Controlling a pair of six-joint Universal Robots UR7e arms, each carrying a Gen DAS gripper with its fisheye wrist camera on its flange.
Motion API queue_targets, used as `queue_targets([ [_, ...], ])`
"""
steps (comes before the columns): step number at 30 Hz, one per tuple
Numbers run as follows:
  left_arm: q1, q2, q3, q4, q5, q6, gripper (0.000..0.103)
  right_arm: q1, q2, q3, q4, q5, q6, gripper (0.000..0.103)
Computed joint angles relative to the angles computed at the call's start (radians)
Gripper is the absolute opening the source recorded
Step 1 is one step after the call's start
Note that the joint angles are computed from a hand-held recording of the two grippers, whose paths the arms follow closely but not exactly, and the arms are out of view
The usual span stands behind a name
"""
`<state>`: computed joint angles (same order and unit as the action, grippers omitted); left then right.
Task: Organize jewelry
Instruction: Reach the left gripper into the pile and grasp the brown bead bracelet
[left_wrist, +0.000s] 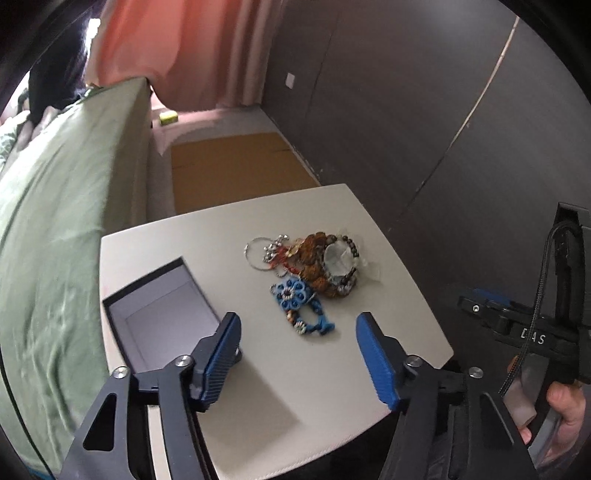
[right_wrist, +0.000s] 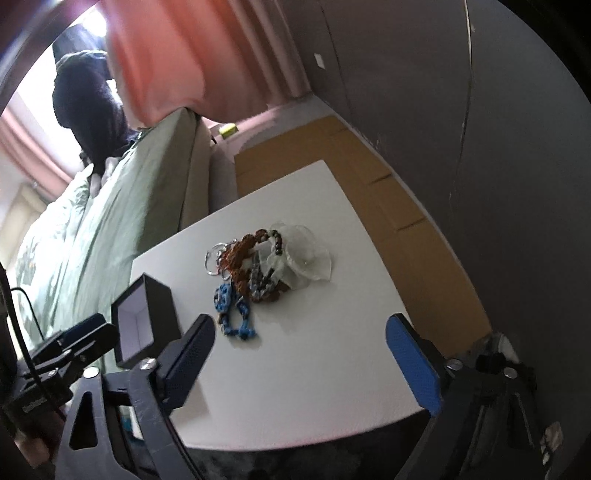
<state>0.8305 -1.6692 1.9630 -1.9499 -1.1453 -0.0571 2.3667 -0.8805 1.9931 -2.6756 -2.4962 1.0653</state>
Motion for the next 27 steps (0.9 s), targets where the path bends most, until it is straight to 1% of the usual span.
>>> queue_targets([
  [3,0.009,0.062,-0.043,0.01,-0.015,-0.001,0.061,-0.032,-0.015,0.0,-0.021,0.024,-0.012,0.09],
  [4,0.013,0.081,-0.058,0.02,-0.02,-0.007,0.059,-0.043,-0.018,-0.004,-0.018,0.031,-0.012,0.089],
  [5,0.016,0.099,-0.072,0.03,-0.023,-0.014,0.054,-0.051,-0.021,-0.008,-0.016,0.038,-0.014,0.088],
  [6,0.019,0.119,-0.089,0.043,-0.027,-0.022,0.052,-0.065,-0.024,-0.011,-0.024,0.053,-0.023,0.086],
  [8,0.025,0.156,-0.12,0.065,-0.042,-0.032,0.051,-0.091,-0.025,-0.021,-0.024,0.084,-0.037,0.082],
  [10,0.028,0.191,-0.144,0.082,-0.039,-0.044,0.05,-0.113,-0.025,-0.032,-0.026,0.106,-0.055,0.078],
  [14,0.046,0.259,-0.191,0.11,-0.049,-0.058,0.047,-0.146,-0.021,-0.053,-0.007,0.125,-0.088,0.076],
  [16,0.059,0.302,-0.214,0.123,-0.051,-0.068,0.043,-0.164,-0.015,-0.047,-0.041,0.137,-0.122,0.075],
  [17,0.065,0.321,-0.222,0.127,-0.047,-0.072,0.041,-0.179,-0.008,-0.038,-0.067,0.148,-0.138,0.072],
  [18,0.071,0.338,-0.228,0.129,-0.046,-0.075,0.039,-0.192,-0.006,-0.033,-0.071,0.161,-0.141,0.067],
  [20,0.087,0.374,-0.242,0.14,-0.049,-0.088,0.038,-0.221,-0.005,-0.022,-0.081,0.198,-0.152,0.061],
  [21,0.094,0.394,-0.25,0.15,-0.046,-0.097,0.037,-0.236,-0.002,-0.018,-0.085,0.214,-0.159,0.06],
  [24,0.109,0.433,-0.257,0.153,-0.038,-0.094,0.036,-0.266,0.005,-0.006,-0.102,0.23,-0.157,0.06],
  [27,0.124,0.456,-0.263,0.152,-0.046,-0.099,0.035,-0.287,0.008,-0.004,-0.125,0.26,-0.184,0.06],
])
